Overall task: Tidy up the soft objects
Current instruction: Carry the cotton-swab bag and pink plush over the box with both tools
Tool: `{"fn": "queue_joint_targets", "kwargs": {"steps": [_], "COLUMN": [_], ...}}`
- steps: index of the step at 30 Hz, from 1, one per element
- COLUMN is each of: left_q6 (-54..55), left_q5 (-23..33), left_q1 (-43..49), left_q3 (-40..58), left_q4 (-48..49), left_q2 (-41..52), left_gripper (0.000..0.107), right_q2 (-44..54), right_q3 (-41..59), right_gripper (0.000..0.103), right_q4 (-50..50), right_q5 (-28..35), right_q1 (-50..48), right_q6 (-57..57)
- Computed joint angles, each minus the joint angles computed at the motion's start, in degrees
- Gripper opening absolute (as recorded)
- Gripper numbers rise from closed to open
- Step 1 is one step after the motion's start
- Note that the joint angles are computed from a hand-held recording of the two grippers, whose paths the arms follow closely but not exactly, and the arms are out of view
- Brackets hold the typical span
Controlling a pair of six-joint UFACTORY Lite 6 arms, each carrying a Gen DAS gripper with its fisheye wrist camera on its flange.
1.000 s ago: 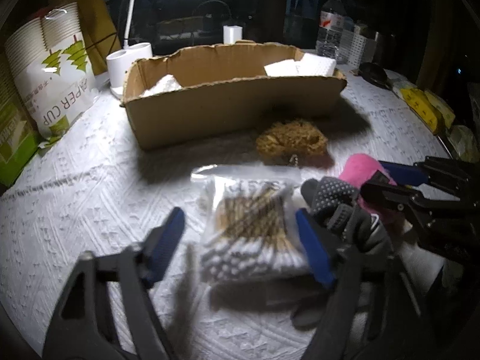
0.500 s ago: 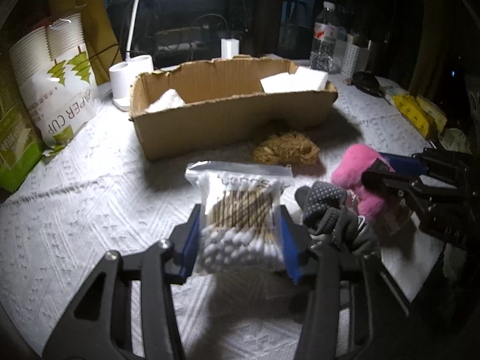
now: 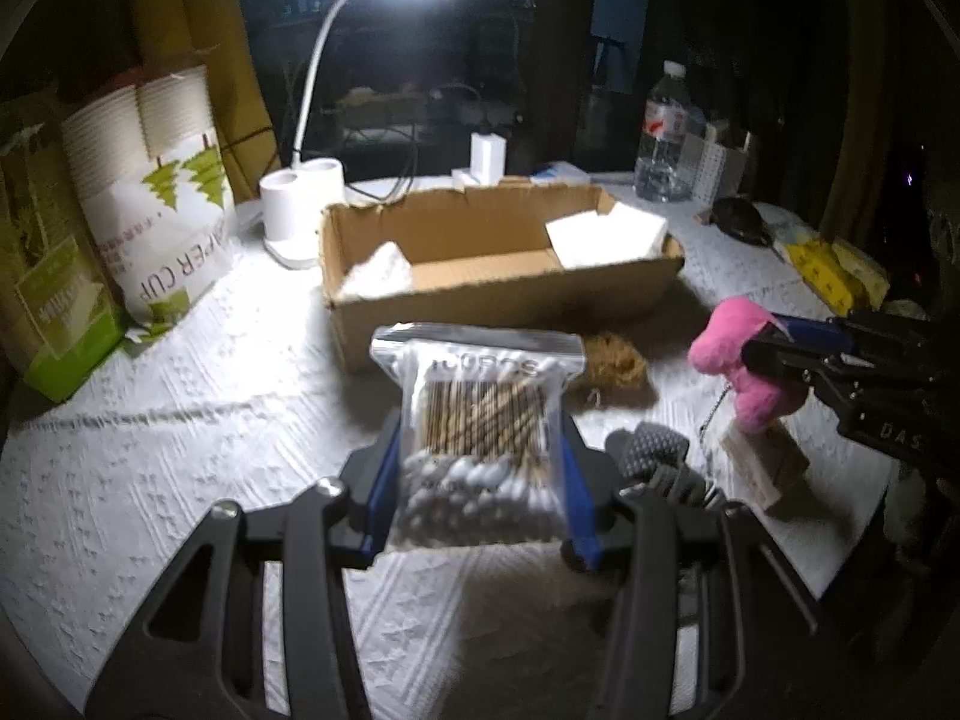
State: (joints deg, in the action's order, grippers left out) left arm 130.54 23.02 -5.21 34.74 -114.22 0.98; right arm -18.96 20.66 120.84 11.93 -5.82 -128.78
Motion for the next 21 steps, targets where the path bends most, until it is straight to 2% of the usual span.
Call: {"fn": "queue_joint_targets", "kwargs": {"steps": [11,21], "left_q6": [-7.3,-12.0], "left_q5": [0.3,-1.3], "left_q1": [0.6,-1.3], "left_q3": [4.5,11.1], "left_q4": [5.9,8.7], "left_q2": [-0.3,2.3], "left_gripper": [0.048,0.048], "right_q2": [1.1,5.0], "right_q3": [5.0,10.7], "right_gripper": [0.029,0.029], "right_q4": [-15.0,-19.4], "right_q5": [3.2,7.4], "right_q1": [-3.2,-7.3], "right_q6": [14.2,17.6]}}
